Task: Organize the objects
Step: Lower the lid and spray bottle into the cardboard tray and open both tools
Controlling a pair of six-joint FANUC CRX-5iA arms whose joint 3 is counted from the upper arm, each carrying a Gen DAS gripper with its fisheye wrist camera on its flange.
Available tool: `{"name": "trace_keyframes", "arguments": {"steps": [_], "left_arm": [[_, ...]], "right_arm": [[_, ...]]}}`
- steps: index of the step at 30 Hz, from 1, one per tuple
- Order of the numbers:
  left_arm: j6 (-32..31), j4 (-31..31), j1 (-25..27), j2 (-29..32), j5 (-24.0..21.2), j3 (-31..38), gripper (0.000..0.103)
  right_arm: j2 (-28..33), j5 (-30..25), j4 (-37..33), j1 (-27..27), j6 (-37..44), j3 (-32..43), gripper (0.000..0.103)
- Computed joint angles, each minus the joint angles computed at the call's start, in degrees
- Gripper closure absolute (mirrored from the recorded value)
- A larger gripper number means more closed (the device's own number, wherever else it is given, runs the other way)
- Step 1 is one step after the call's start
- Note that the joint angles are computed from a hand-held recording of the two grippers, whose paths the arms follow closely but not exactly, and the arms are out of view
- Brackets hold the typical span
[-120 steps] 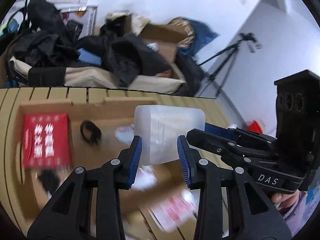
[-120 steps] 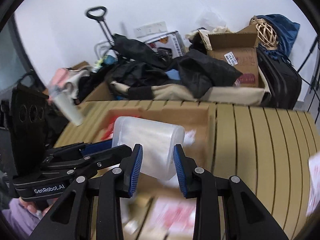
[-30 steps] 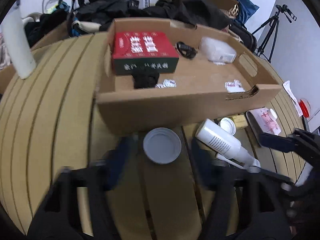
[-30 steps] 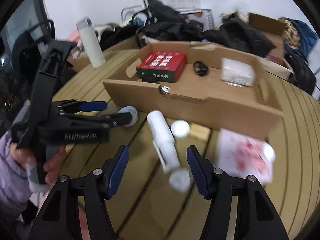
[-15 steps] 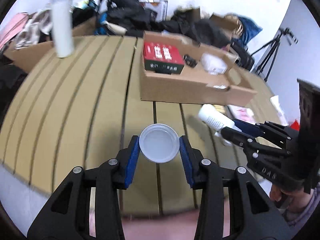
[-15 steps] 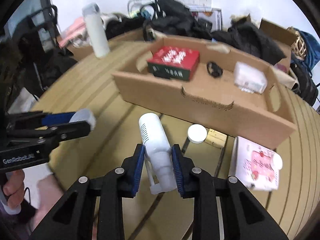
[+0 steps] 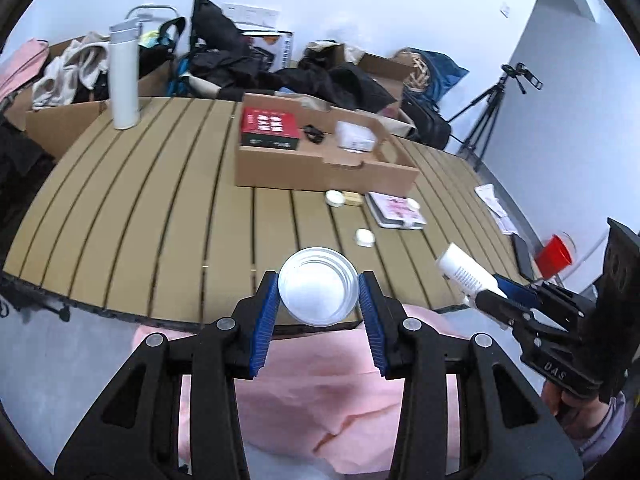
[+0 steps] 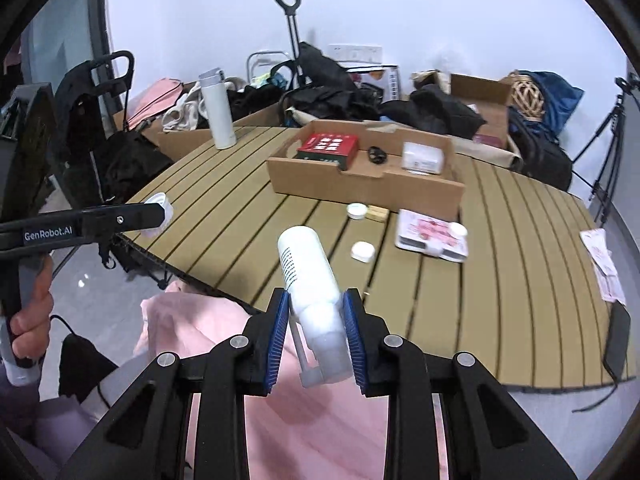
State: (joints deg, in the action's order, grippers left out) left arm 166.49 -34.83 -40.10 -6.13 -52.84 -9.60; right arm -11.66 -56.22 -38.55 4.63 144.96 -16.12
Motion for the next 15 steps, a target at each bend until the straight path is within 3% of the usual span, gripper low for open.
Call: {"name": "trace_keyframes", "arguments": {"steps": [3, 6, 11, 14, 15], "left_arm": [[-3.0, 0.5, 2.2, 0.5, 0.8, 1.1, 0.067], [-9.7, 3.9, 9.2, 0.5, 6.4, 1.6, 0.067], [-30.2, 21.8, 24.4, 5.9, 13.8, 2.7, 0.067], [-42.4, 31.6, 30.5, 14.2, 11.3, 7.5, 0.066], [-43.9, 32.8, 31.4, 16.4, 10.1, 8.9, 0.066]], "right_arm": [[2.6, -1.9, -2.4, -1.5, 0.6, 3.5, 0.073], [8.2, -1.6, -2.9, 0.4, -0.8, 10.2, 0.073], [21.9, -5.6, -0.5, 5.4, -7.1, 26.7, 0.072], [31.7, -8.7, 4.9, 10.3, -11.4, 37.4, 0.072], [34.1, -8.9, 6.6, 11.7, -12.4, 39.8, 0.072]]}}
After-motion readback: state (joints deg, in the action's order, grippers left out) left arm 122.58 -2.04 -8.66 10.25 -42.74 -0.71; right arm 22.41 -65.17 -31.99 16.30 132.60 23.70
